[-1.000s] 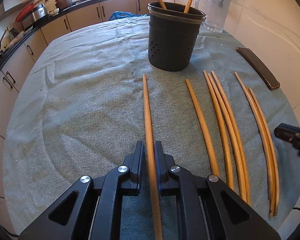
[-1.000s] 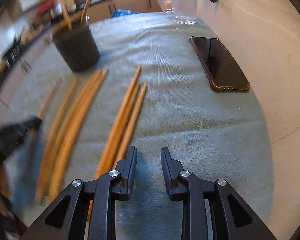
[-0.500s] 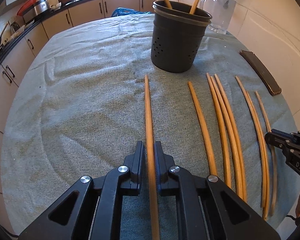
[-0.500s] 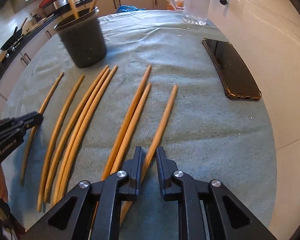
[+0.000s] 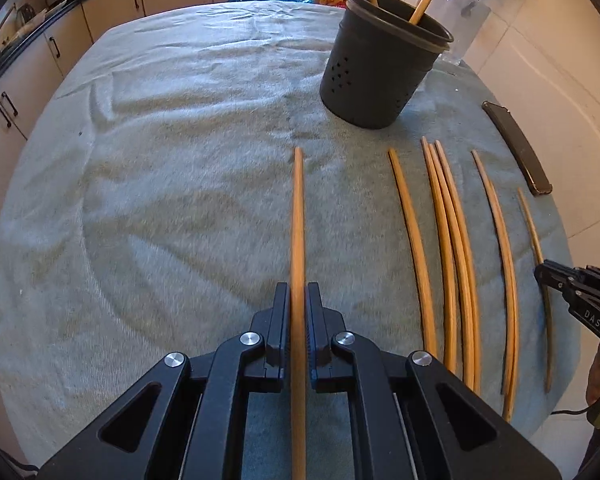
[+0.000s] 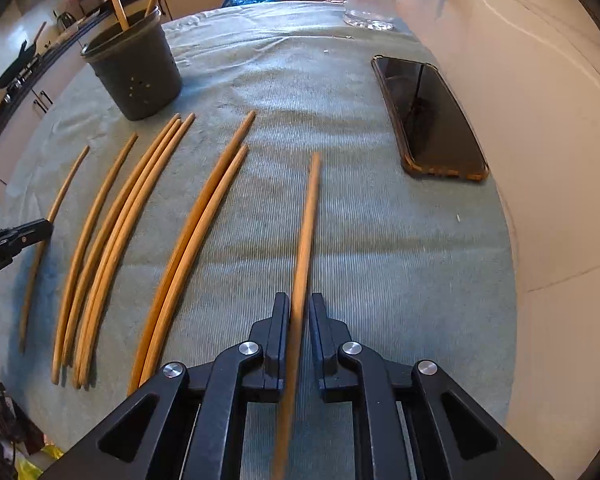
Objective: Organize utensils
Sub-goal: 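Close the left tool on a chopstick while the right tool grasps another, then lift both chopsticks and lower them upright into the black holder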
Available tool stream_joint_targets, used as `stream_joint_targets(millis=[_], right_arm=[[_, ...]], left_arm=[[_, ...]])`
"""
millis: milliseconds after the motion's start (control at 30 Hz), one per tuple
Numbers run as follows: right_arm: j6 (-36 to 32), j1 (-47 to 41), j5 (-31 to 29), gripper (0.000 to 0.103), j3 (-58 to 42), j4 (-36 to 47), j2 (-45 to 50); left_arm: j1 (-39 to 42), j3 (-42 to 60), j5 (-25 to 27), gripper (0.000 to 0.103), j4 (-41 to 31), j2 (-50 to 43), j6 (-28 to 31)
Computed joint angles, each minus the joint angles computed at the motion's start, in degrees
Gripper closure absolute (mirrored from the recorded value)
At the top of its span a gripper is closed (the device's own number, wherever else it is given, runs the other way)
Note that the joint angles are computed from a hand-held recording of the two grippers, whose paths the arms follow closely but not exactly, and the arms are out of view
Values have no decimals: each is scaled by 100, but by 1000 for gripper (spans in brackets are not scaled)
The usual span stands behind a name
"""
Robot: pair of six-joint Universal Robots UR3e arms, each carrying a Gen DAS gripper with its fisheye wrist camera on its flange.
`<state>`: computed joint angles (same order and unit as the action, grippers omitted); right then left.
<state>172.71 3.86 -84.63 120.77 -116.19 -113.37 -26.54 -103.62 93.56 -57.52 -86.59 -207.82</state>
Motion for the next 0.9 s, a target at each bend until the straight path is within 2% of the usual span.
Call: stream_joint_targets(millis=[267,400,433,467,500,533,700,767,900], right_arm=[[200,11,-27,91,-789,-142,1140],[330,143,-96,91,-809,-372,1283],[362,132,-73,91,-731,-498,1260],[398,154,-83,92,-666,-618,1248],[452,204,-126,95,-593,-765,1243],[482,237,-152,95,-528,-895,1233],[491,-7,222,96,-268,-1118,902],[436,-174,442,96,-189,-1087,545],[295,-498,868,96,-194,-741,-350]], left_arm=[[273,966,-256,96,-457,-763,266],[387,1038,-470,82,-375,-846,497],[370,1020,-447,82,-317,-854,474],[309,1002,-326,83,-216,-881,444],[224,1041,-191,93,-163,-948,427],[83,1063,78,97,-103,-1013,453],[-76,673,364,97,199,-568,259],[-209,527,622,97,206,-171,143],[-369,315,735,97,117,552,-107]])
